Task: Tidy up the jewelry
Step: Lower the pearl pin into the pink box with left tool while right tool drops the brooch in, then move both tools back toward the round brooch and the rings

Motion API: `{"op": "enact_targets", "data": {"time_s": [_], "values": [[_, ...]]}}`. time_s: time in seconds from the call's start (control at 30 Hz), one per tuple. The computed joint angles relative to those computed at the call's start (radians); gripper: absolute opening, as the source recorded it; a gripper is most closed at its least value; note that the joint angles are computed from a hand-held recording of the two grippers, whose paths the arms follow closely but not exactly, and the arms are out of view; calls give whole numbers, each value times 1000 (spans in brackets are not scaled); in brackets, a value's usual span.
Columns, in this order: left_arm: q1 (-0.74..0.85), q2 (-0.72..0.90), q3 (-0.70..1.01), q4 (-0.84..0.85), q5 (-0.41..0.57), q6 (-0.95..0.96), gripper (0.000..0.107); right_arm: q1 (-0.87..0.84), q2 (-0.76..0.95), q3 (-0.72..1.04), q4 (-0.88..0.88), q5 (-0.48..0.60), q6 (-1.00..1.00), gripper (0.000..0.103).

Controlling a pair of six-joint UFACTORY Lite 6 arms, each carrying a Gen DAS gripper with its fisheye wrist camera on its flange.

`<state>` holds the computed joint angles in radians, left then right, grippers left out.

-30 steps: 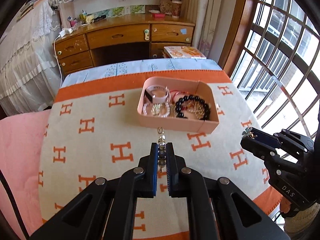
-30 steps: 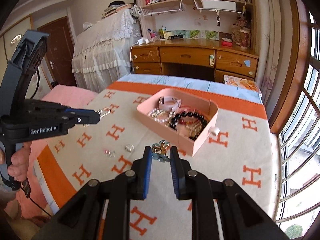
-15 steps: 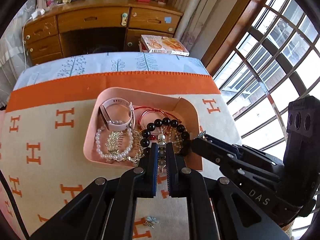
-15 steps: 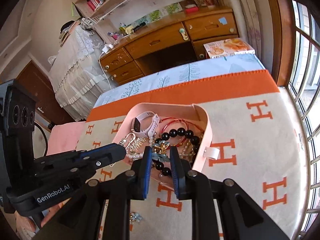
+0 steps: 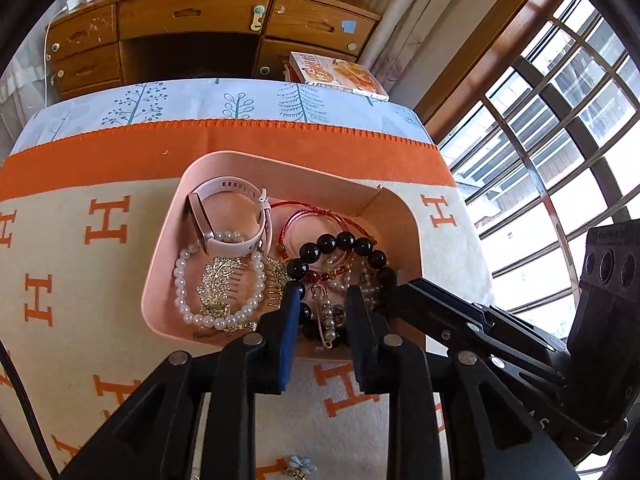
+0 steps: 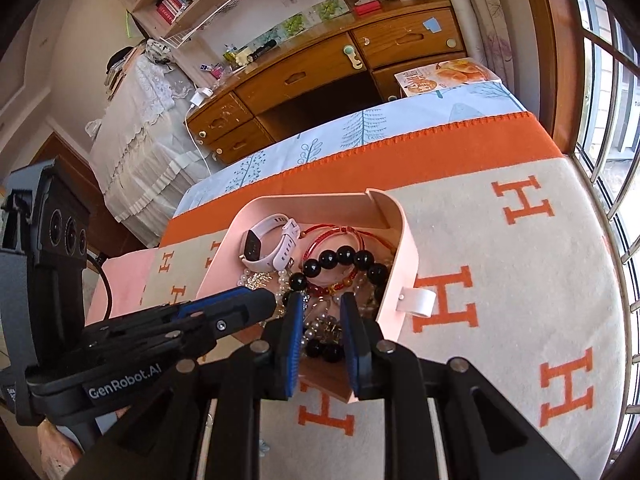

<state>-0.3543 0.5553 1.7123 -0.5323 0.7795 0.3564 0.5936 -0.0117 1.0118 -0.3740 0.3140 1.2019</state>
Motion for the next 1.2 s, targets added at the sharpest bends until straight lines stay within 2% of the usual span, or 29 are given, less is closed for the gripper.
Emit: {"op": "enact_targets", "data": {"time_s": [0.23, 0.37, 0.43, 0.53, 0.7, 1.0, 1.1, 1.2], "values": [[-6, -137, -107, 55, -42, -23, 22, 48, -77, -33, -146, 42, 171, 19], [-8, -243, -197, 89, -63, -42, 23, 111, -119, -42, -248, 113, 298, 19], [-11, -316, -271, 122, -86, -60, 25, 154, -142, -51, -298, 158, 362, 19], [-9, -433, -410, 157, -125, -85, 35, 236, -193, -91, -388, 215, 498, 19], [19, -654, -669, 190, -159, -104, 35, 419, -249, -148, -500, 357, 716, 19], [78, -1021, -1008, 240, -136, -124, 36, 720, -140, -62, -519, 609, 826, 19], [93, -1142, -1099, 309, -135, -165, 40, 783, -76, -13, -514, 664, 827, 19], [169, -1244, -1176, 276, -117, -76, 47, 811, -41, 5, -502, 676, 814, 19]]}}
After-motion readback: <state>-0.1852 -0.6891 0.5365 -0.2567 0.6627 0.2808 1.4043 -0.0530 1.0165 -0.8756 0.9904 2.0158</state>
